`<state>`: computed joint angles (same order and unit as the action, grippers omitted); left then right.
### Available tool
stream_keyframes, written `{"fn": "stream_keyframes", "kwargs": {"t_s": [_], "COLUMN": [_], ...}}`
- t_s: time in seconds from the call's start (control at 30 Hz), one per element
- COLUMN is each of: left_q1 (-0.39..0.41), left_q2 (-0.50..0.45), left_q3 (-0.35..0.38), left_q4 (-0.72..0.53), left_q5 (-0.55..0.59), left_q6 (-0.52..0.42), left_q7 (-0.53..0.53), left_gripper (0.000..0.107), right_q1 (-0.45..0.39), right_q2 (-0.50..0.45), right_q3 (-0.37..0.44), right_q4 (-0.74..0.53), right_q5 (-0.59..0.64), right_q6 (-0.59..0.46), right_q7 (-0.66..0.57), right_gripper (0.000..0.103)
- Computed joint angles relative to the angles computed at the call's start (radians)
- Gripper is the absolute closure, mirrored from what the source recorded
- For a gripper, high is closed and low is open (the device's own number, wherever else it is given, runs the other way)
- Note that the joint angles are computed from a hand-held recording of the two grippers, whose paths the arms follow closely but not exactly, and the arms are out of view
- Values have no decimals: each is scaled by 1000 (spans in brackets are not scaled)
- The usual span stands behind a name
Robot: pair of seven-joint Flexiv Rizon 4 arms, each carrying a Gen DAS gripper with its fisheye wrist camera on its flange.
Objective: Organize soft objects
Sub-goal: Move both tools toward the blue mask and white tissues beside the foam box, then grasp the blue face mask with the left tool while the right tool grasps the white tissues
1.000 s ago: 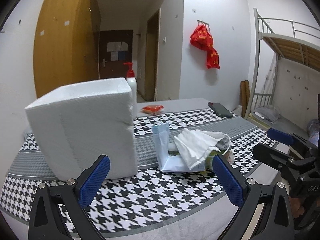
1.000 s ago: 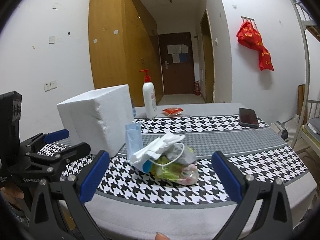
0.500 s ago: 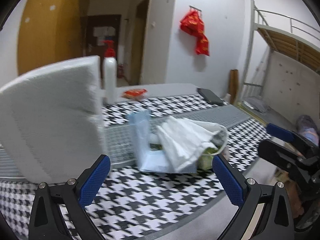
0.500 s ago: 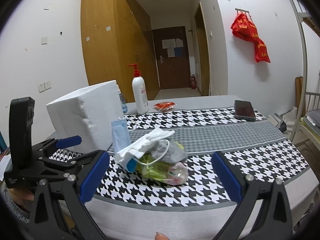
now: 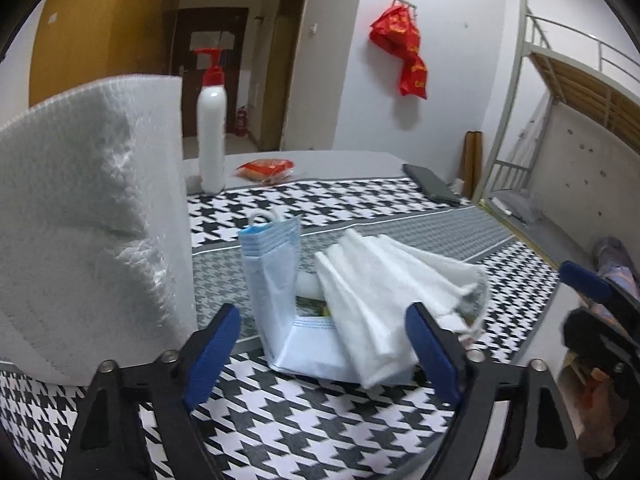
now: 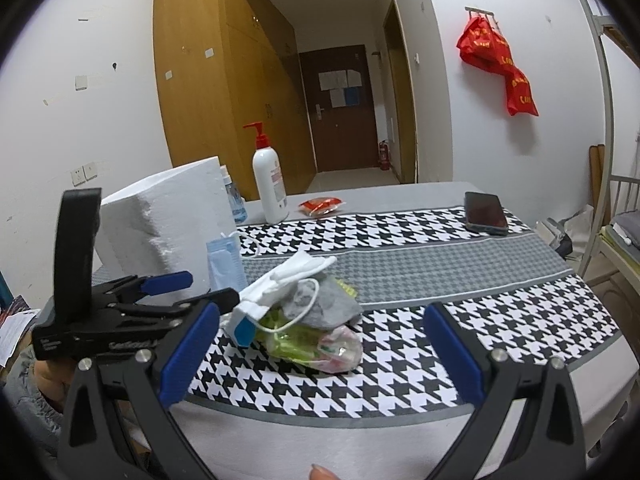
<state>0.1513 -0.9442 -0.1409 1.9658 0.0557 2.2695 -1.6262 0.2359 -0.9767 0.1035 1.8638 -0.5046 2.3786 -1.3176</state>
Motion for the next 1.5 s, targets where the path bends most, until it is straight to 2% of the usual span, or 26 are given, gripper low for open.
{"fn": "stream_keyframes", "kwargs": {"t_s": [0.2,0.33,0.43,0.5,0.53,0.63,0.77,1.0,1.13,1.2,1.23,1.3,1.43,1.5], "left_q1": [13,10,51,68,86,162,218,235,256,245,252,249,263,263], "left_q2": [4,12,14,11,9,0,-17,-23,-30,-26,-27,-24,-27,-26], "left_q3": [2,11,-22,-33,-46,-112,-161,-174,-192,-176,-180,-176,-190,-193], "left_q4": [5,2,2,2,1,-13,-26,-21,-19,-17,-15,-15,-17,-18], "left_q5": [-17,-37,0,18,38,112,178,191,211,192,195,190,201,201], "left_q6": [-15,-60,-86,-77,-79,-116,-136,-131,-125,-118,-121,-133,-142,-146], "left_q7": [-20,-11,-15,-20,-22,-34,-25,-24,-30,-39,-44,-46,-44,-43], "left_gripper": [39,58,62,68,74,86,94,96,95,96,96,96,96,96], "right_q1": [-4,-12,-6,-6,-2,5,9,-8,-27,-31,-67,-75,-119,-131], "right_q2": [-3,-6,-6,-8,-8,-8,-9,-19,-26,-31,-48,-59,-82,-88], "right_q3": [5,13,14,16,16,17,23,59,93,108,143,160,225,251], "right_q4": [-20,-37,-49,-55,-59,-67,-85,-132,-148,-162,-183,-201,-228,-233], "right_q5": [-31,-65,-77,-88,-91,-93,-104,-165,-227,-241,-313,-330,-370,-367], "right_q6": [-26,-53,-68,-74,-81,-97,-126,-220,-245,-281,-314,-356,-451,-490], "right_q7": [7,18,15,13,12,7,5,37,48,46,83,102,103,81], "right_gripper": [0,0,0,0,0,0,0,1,7,15,17,27,35,48]}}
